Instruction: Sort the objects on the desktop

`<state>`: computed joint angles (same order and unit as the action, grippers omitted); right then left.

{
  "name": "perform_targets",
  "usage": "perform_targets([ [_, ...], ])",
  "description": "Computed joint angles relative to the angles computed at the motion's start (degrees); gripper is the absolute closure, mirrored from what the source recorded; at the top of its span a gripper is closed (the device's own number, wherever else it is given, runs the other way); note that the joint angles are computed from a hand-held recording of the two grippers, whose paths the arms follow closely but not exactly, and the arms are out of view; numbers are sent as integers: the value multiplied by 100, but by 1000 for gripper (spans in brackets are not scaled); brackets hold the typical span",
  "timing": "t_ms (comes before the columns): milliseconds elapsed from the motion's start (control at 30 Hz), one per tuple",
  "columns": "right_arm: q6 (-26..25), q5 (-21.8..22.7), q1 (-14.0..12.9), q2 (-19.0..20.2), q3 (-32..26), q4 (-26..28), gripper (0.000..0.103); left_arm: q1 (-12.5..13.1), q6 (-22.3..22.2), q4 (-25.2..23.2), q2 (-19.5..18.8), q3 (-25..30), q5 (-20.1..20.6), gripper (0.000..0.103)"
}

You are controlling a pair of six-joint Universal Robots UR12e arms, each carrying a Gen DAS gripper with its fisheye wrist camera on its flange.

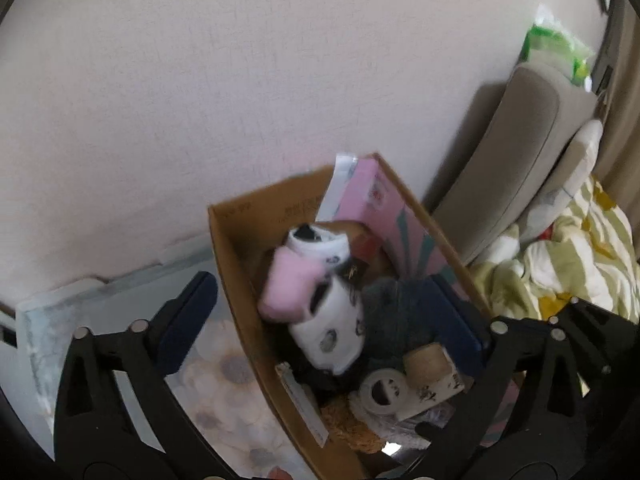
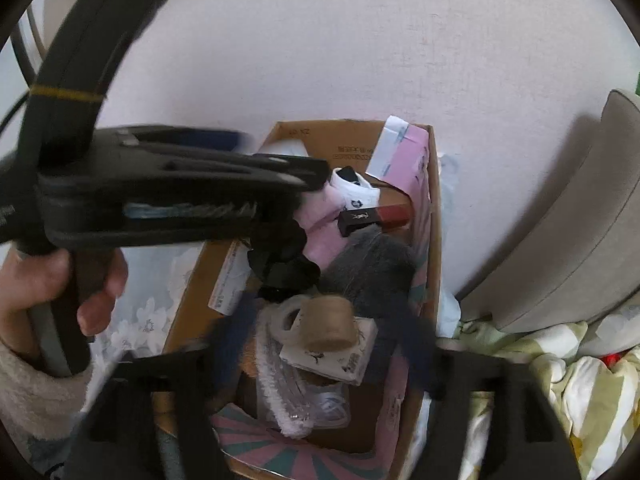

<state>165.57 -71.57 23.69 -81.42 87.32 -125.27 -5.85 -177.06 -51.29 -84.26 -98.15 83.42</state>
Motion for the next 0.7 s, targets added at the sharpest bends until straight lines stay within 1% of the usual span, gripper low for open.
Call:
perform_targets([
  [67,53,-64,23,-23,39,-96,25,46,36,57,22,-5,-118,0],
  [133,129,-129,50,-37,46,-104,25,53,103,110,34,-6,-76,0],
  [233,291,-250,115,-50,54,-111,22,135,143,20,54,-1,-255,0],
  [300,412,-378,185,-63,81,-141,15,218,182,-134,76,12,-479,0],
  [333,466,-444,214,-77,102,-163,14,244,205,-205,81,22,-542,0],
  [400,630,-555,268,-106,160,-218,7,258,288,-339,98,44,-540,0],
  [433,679,-567,278,-118,168,-213,6,260,323,-365,114,48,-513,0],
  [467,723,-591,297,-130,183,-223,2,266,356,-361,131,38,-512,0],
  [600,812,-961,424,-142,168,-190,1,355,564,-447,242,-4,-728,0],
  [700,930,-1128,479,-146,167,-217,1,441,723,-454,348,-56,-777,0],
])
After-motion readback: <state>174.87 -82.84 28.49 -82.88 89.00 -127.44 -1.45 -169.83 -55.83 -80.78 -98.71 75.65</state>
